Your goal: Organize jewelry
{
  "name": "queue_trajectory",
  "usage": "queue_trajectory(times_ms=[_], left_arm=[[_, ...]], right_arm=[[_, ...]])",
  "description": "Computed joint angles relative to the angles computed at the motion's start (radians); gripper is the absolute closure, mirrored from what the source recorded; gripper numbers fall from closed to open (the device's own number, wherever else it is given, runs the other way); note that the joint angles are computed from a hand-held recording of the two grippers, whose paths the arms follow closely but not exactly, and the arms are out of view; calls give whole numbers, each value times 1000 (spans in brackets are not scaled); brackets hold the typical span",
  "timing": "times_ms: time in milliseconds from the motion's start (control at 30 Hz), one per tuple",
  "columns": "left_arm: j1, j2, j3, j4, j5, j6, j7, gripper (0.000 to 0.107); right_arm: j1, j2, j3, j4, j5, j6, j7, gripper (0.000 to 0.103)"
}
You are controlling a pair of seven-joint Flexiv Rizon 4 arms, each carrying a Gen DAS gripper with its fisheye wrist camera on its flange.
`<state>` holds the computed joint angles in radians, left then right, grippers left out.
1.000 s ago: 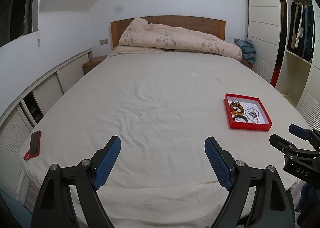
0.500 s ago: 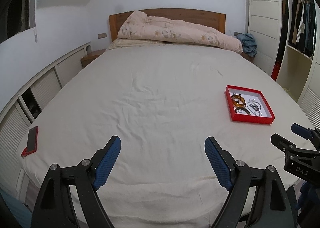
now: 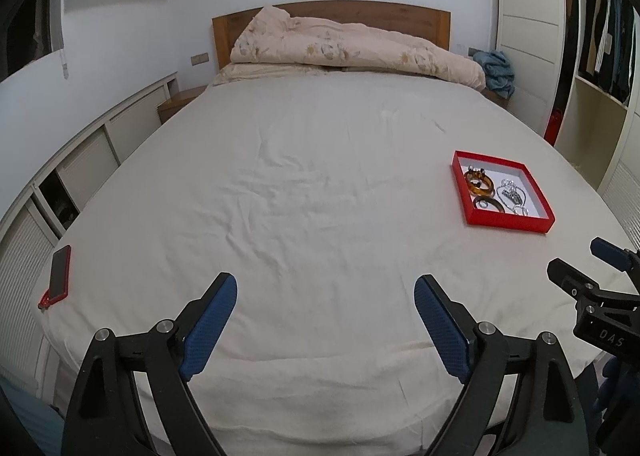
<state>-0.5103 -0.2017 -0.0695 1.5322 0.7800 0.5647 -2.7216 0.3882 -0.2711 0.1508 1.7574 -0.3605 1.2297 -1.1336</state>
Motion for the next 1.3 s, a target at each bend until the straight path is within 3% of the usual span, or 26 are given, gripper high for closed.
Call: queue_trajectory(times_ms=[1300], left_arm=[[-5, -68, 38, 2, -50, 72, 30, 9]], right_arm=[[2, -35, -39, 12, -72, 32, 67, 15]])
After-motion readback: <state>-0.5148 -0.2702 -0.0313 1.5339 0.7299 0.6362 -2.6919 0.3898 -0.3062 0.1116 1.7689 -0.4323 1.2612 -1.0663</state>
